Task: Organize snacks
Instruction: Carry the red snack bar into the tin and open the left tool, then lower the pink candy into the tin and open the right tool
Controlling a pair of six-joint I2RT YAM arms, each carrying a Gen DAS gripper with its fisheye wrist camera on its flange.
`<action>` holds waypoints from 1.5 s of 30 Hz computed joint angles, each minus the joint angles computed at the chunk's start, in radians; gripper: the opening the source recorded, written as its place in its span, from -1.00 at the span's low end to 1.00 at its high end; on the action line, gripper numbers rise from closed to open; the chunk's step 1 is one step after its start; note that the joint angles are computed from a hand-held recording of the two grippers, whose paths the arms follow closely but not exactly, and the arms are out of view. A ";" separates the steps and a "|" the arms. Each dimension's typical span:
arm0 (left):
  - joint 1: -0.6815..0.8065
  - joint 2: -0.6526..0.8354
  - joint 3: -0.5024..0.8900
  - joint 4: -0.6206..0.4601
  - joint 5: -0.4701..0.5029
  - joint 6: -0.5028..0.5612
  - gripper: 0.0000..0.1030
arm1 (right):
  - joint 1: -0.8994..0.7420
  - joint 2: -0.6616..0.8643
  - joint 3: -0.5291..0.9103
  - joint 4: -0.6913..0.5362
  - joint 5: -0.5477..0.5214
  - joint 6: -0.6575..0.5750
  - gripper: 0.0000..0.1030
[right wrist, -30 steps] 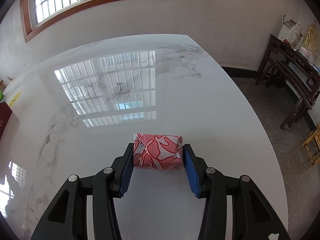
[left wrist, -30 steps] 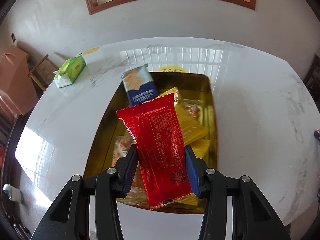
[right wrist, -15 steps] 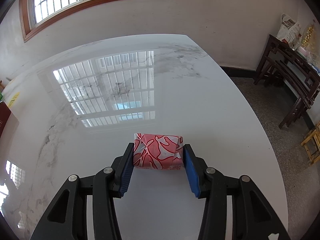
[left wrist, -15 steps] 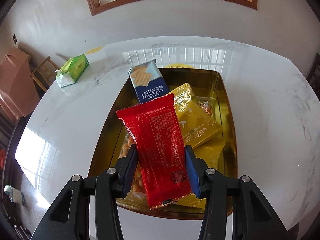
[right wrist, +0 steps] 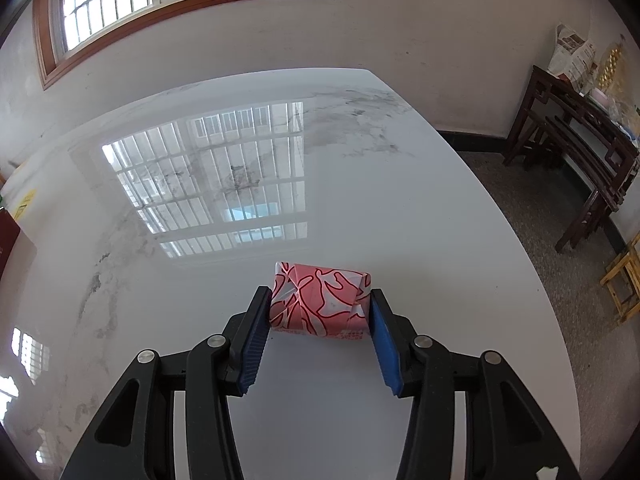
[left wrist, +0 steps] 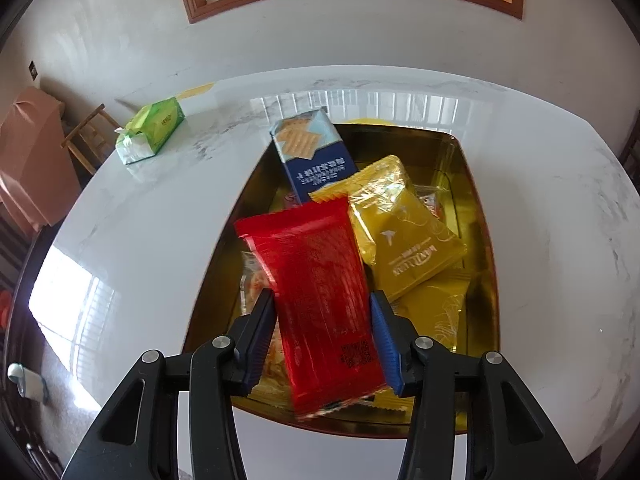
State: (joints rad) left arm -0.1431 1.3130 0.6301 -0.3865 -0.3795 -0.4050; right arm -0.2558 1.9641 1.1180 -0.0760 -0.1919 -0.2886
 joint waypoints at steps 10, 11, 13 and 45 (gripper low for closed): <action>0.054 -0.106 -0.012 -0.028 -0.002 0.006 0.08 | 0.015 -0.041 -0.053 0.007 -0.012 0.036 -0.16; 0.068 -0.119 -0.013 -0.033 0.008 0.004 0.09 | 0.016 -0.047 -0.057 0.003 -0.021 0.043 -0.16; 0.085 -0.141 -0.018 -0.047 0.016 -0.002 0.09 | 0.018 -0.060 -0.069 -0.006 -0.039 0.054 -0.17; 0.081 -0.303 -0.085 -0.135 0.048 -0.004 0.12 | 0.636 -0.346 -0.105 -0.176 -0.168 0.225 -0.17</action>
